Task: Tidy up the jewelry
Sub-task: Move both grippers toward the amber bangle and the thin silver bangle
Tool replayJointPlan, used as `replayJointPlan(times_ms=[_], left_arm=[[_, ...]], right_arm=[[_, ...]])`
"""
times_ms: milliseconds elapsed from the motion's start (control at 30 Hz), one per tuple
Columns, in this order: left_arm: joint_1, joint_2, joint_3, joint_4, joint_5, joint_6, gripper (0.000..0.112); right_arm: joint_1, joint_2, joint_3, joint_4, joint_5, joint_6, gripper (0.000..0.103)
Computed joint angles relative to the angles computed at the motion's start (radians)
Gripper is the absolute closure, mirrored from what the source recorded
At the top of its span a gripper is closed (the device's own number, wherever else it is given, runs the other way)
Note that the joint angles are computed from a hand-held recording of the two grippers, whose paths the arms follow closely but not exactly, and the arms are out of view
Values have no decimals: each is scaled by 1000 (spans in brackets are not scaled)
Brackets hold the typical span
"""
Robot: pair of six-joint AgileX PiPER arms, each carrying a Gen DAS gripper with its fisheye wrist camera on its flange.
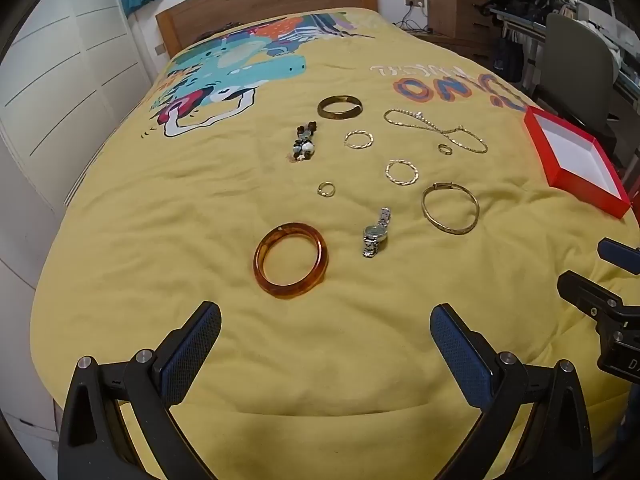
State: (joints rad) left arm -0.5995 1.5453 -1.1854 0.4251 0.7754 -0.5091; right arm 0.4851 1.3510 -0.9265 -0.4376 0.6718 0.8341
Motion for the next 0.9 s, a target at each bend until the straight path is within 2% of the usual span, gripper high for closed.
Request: replayJointPlan(times_ms=[167,267,367,900], left_arm=[[24,5,19,-4,-27,6,10],[34,16,-3,-29,-6,21,10],[45,28,-7,-34,-10,25,10],[51,55,-29,-36,-4,26,10]], right_arm=[[-6,17,-15,12,12,9,20],[-13,31,-26,26,12,4,20],[-36,39,-28,68,-22,-73,20],[-61,67,-40,119,-58,-126,20]])
